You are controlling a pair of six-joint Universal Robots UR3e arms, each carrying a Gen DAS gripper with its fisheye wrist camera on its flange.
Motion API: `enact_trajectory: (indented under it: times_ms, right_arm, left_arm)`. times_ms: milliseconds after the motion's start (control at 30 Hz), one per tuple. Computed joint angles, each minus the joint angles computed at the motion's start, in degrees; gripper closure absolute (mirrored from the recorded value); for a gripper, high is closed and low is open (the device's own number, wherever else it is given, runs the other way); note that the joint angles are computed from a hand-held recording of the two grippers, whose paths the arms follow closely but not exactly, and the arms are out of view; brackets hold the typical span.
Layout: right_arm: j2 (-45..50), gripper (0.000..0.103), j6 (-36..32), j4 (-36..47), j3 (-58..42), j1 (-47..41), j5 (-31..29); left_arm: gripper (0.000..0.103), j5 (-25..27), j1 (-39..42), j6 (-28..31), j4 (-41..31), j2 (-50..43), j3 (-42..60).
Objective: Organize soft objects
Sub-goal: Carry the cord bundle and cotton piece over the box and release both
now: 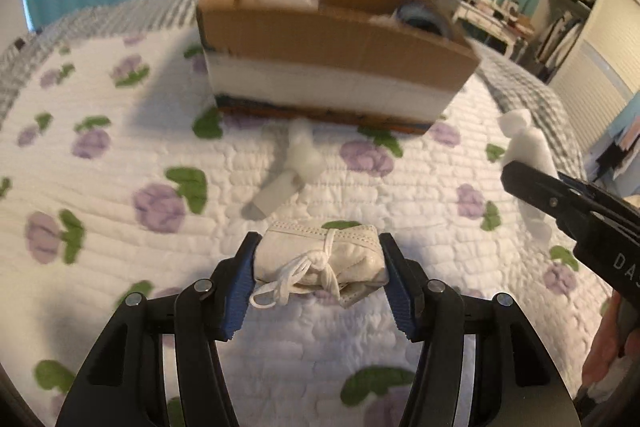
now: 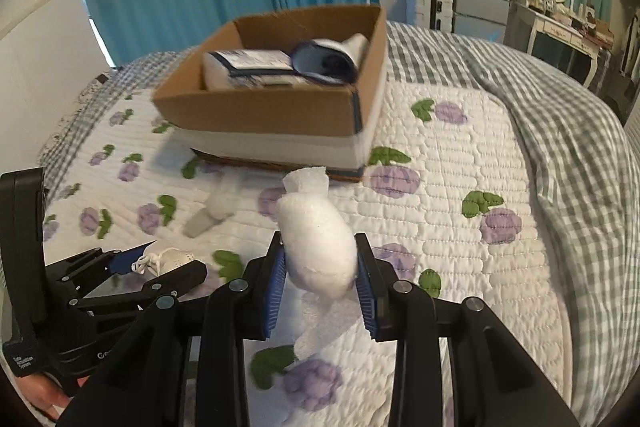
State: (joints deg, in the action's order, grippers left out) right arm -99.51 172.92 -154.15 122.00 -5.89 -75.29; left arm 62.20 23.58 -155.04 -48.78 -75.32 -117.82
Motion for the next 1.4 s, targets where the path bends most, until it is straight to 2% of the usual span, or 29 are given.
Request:
enact_trajectory:
  times_ms: [133, 400, 667, 833, 1067, 1233, 1400]
  right_arm:
    - [-5.6, 0.071, 0.5, 3.5, -0.6, 1.3, -0.3]
    - [-12.6, 0.071, 0.9, 11.4, -8.4, 5.1, -2.7]
    - [-8.1, 0.071, 0.5, 15.0, -22.8, 6.0, -3.0]
    - [-1.0, 0.071, 0.0, 15.0, -32.8, 5.5, -2.1]
    - [15.4, 0.071, 0.7, 13.0, -48.6, 5.5, -0.5]
    - [29.4, 0.071, 1.5, 12.7, -60.6, 5.8, -0.9]
    - [44.3, 0.071, 0.7, 17.1, -75.7, 5.8, -1.4]
  left_arm:
    - [0.046, -2.4, 2.7, 2.1, -2.9, 6.5, 0.6]
    - [0.046, -4.0, 1.7, -0.4, 0.2, 9.7, 9.0]
    - [0.046, -6.3, 2.5, -3.1, 5.6, 4.4, 20.1]
    - [0.046, -2.4, -1.8, -7.3, 10.8, -7.5, 32.3]
    - [0.046, 5.2, -8.9, -10.3, 13.7, -28.8, 54.0]
    - [0.046, 10.8, -13.3, -10.3, 9.4, -46.6, 73.7]
    - [0.046, 15.3, -16.8, -9.2, 3.0, -62.5, 92.8]
